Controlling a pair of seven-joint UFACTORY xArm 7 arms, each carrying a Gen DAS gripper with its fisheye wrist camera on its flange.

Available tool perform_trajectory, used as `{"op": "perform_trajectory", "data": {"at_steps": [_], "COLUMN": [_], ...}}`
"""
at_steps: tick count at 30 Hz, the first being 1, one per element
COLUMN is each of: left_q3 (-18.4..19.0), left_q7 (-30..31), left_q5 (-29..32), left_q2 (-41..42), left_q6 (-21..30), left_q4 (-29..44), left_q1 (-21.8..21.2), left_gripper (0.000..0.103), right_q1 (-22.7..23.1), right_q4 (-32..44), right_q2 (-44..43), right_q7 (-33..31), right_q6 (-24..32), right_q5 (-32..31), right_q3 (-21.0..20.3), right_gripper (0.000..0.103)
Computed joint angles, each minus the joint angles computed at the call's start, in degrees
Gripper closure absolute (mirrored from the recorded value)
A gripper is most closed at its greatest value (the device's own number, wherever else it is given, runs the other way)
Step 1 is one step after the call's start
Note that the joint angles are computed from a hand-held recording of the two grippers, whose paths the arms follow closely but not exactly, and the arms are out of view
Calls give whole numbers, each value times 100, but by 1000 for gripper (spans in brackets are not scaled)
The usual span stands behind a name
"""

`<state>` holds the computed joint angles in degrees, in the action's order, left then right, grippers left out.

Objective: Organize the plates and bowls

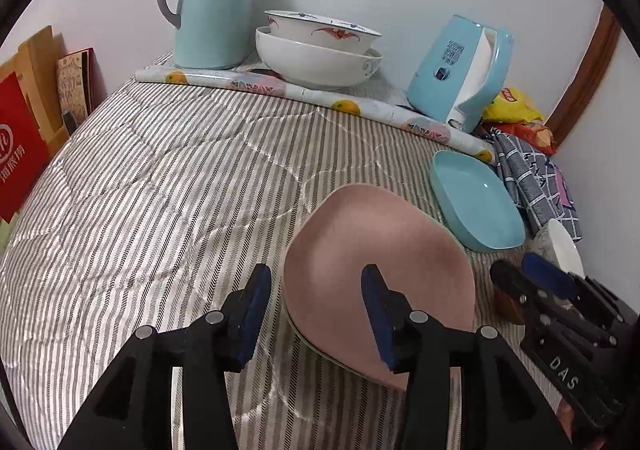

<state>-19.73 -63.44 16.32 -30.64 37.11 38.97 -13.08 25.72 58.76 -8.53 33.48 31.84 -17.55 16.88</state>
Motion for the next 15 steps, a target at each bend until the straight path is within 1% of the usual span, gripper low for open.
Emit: {"op": "perform_trajectory", "data": {"at_steps": [2, 8, 11, 12, 14, 15], "left_q3": [-23, -157, -208, -237, -289, -307], "left_q7": [-18, -126, -146, -173, -226, -237], "left_q5": [3, 73, 110, 136, 198, 223], "left_q2": [-29, -100, -108, -99, -39, 13], "left_q6": [39, 233, 347, 379, 424, 460], "left_q4": [22, 167, 252, 289, 395, 473], "left_q1": [-10, -36, -59, -55, -44, -44], "left_gripper": [58, 58, 54, 54, 54, 54], "right_q1": [-13, -78, -117, -135, -183, -235], "right_q4": [-116, -416, -573, -610, -679, -717], "right_q2": [-147, -582, -807, -867, -1002, -1083], "right_q7": [48, -23, -108, -142, -198, -198], "right_q6": [20, 31, -41, -54, -41, -35], "right_q5": [-26, 164, 315, 370, 452, 446], "right_q3": [6, 13, -13, -20, -21, -14], "right_gripper": [60, 60, 59, 58, 51, 50]}}
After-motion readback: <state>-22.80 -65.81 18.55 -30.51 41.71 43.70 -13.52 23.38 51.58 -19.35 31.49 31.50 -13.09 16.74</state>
